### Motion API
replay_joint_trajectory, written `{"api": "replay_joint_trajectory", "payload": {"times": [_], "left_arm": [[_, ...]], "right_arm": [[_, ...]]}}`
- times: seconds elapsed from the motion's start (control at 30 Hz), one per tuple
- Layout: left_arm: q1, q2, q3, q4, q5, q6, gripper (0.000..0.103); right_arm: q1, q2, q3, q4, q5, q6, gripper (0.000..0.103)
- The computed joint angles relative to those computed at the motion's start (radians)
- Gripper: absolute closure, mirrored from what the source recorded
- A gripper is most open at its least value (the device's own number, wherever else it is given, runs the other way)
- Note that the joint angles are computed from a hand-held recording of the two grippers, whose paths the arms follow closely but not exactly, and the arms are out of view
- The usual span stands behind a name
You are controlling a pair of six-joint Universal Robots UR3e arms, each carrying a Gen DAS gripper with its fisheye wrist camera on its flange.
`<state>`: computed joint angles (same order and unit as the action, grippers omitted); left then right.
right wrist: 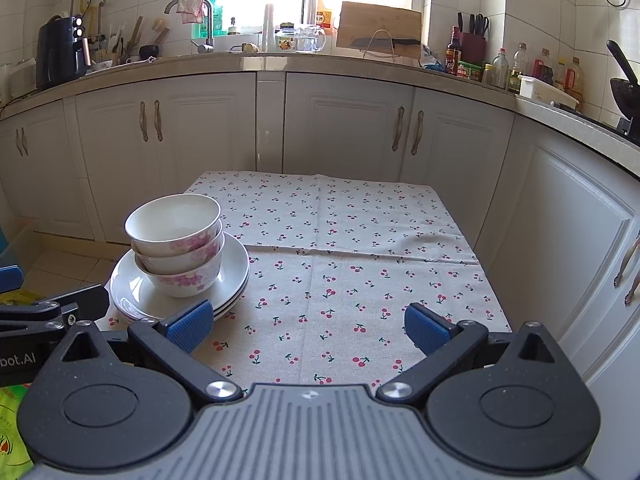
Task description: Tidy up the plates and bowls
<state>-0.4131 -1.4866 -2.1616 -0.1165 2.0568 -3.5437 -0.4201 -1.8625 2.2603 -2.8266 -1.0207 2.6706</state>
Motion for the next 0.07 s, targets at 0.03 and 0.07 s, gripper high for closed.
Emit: {"api": "replay_joint_trajectory", "payload": {"times": [0.03, 0.07], "left_arm": [[0.0, 0.001, 0.0, -0.001, 0.001, 0.0, 0.001], [0.0, 0.001, 0.002, -0.003, 0.0, 0.0, 0.001]], "right_arm": [[0.0, 0.0, 0.0, 0.0, 0.0, 0.0, 0.0], [0.0, 0.0, 0.0, 0.0, 0.0, 0.0, 0.0]]}}
